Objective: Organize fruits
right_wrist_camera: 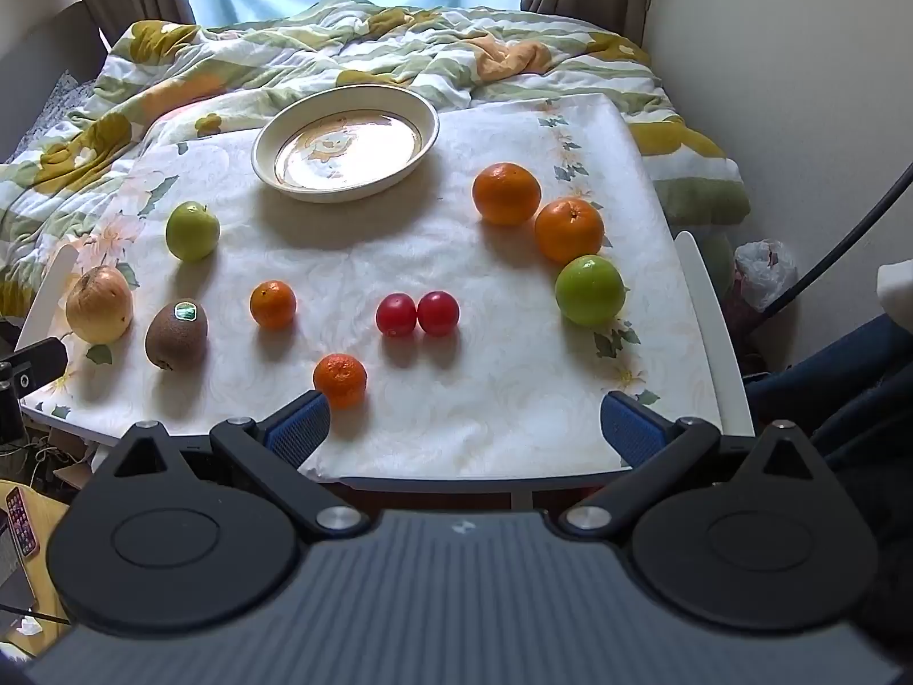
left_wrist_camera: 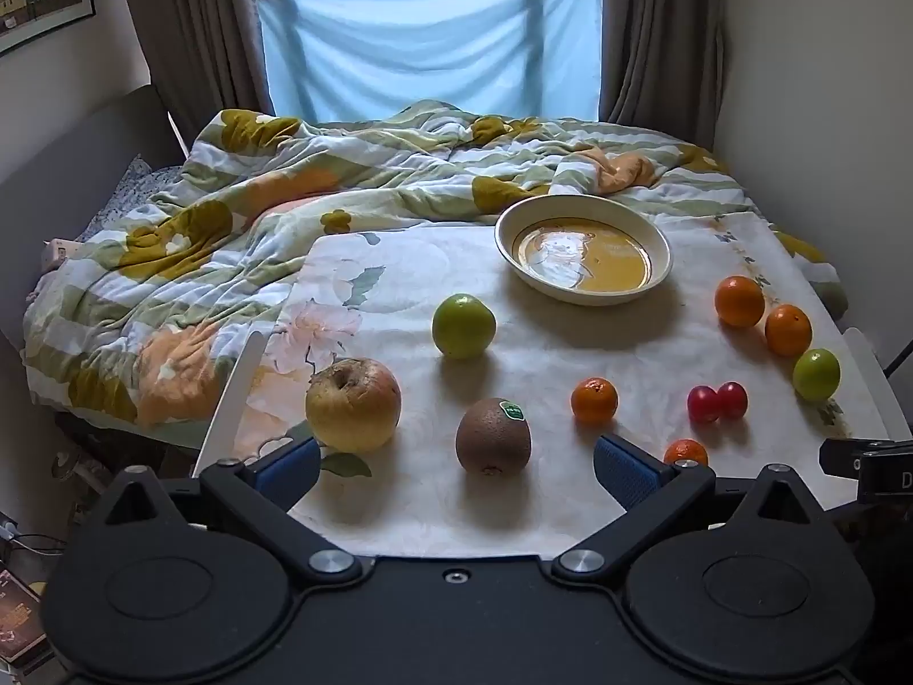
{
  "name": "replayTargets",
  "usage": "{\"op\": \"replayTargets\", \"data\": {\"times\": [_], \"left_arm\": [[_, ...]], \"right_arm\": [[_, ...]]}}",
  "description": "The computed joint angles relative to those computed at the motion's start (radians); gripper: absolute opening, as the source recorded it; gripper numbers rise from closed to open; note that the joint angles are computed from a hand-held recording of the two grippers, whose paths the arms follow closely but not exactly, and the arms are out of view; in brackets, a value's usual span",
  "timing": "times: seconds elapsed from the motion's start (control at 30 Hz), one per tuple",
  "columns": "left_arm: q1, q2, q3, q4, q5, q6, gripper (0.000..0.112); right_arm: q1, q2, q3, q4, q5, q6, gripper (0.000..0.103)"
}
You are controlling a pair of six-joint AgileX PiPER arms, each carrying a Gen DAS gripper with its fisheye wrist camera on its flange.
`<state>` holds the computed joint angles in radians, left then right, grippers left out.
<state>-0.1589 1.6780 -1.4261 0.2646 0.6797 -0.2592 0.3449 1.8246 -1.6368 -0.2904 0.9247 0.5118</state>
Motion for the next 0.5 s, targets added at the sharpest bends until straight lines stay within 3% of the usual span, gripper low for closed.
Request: {"op": "replayTargets", "data": {"times": [0.5], "left_arm": [[0.013,0.007,-0.02,-0.025,0.01,0.032,0.103]], "right_arm": [[0.001,0.004,-0.003,0.001,0.003,0.0,0.103]]}}
